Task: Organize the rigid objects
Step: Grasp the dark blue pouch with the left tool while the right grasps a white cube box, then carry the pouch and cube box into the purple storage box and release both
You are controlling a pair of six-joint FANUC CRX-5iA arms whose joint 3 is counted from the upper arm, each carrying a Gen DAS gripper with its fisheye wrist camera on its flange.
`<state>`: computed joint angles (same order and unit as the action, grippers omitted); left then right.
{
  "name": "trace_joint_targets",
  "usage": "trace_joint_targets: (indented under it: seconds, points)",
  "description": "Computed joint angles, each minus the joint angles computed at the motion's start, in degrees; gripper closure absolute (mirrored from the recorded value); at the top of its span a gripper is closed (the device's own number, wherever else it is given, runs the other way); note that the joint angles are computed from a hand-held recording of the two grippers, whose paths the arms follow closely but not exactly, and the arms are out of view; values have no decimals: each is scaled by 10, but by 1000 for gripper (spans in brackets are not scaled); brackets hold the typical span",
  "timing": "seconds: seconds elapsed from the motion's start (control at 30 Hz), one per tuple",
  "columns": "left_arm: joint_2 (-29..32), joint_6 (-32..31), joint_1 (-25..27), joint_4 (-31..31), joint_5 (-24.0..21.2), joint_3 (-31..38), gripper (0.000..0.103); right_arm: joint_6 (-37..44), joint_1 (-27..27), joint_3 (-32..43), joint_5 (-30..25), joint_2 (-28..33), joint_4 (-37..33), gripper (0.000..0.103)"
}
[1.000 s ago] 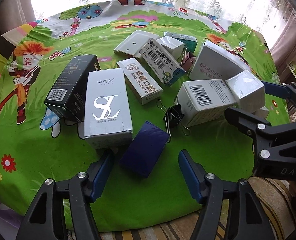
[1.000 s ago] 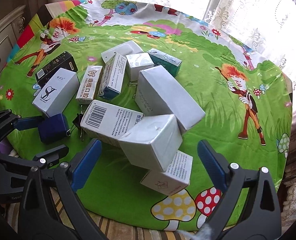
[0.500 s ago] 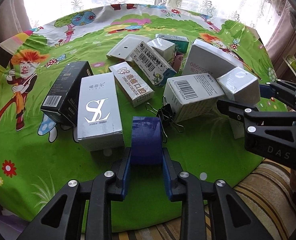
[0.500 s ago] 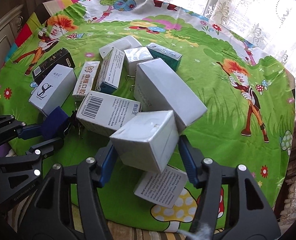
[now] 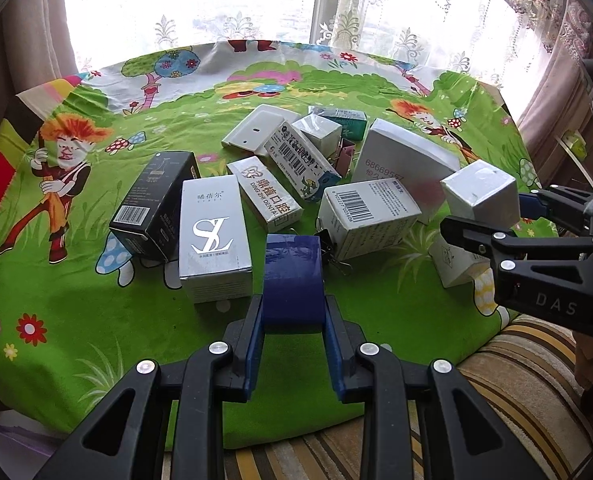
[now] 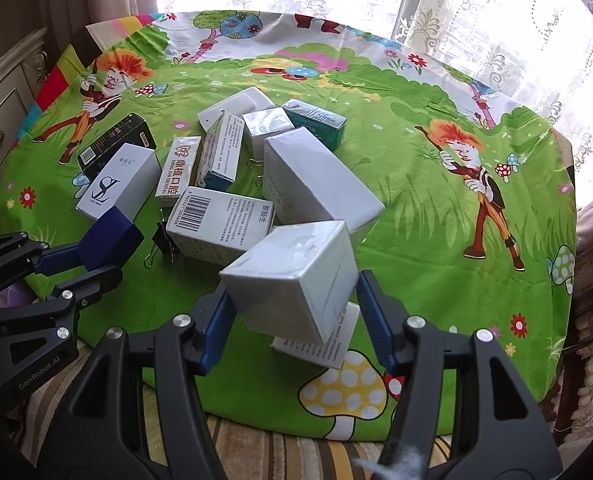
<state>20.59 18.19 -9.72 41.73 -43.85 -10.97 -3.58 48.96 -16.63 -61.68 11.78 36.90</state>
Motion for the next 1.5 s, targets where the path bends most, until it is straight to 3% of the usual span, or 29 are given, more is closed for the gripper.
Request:
trace_joint_targets:
  seconds: [0.3, 0.67, 1.1, 1.5]
  points:
    - [-27, -52, 11, 83, 14, -44, 74, -27, 12, -9, -9, -18, 8, 40]
    - [-46, -68, 31, 136, 10, -73, 74, -38, 27, -2, -13, -25, 23, 40]
    - [-66, -46, 82, 159, 10, -98, 74, -16, 38, 25, 26, -5, 15, 40]
    - [-65, 5, 143, 136, 20, -102, 74, 35, 50, 75, 56, 31, -2, 40]
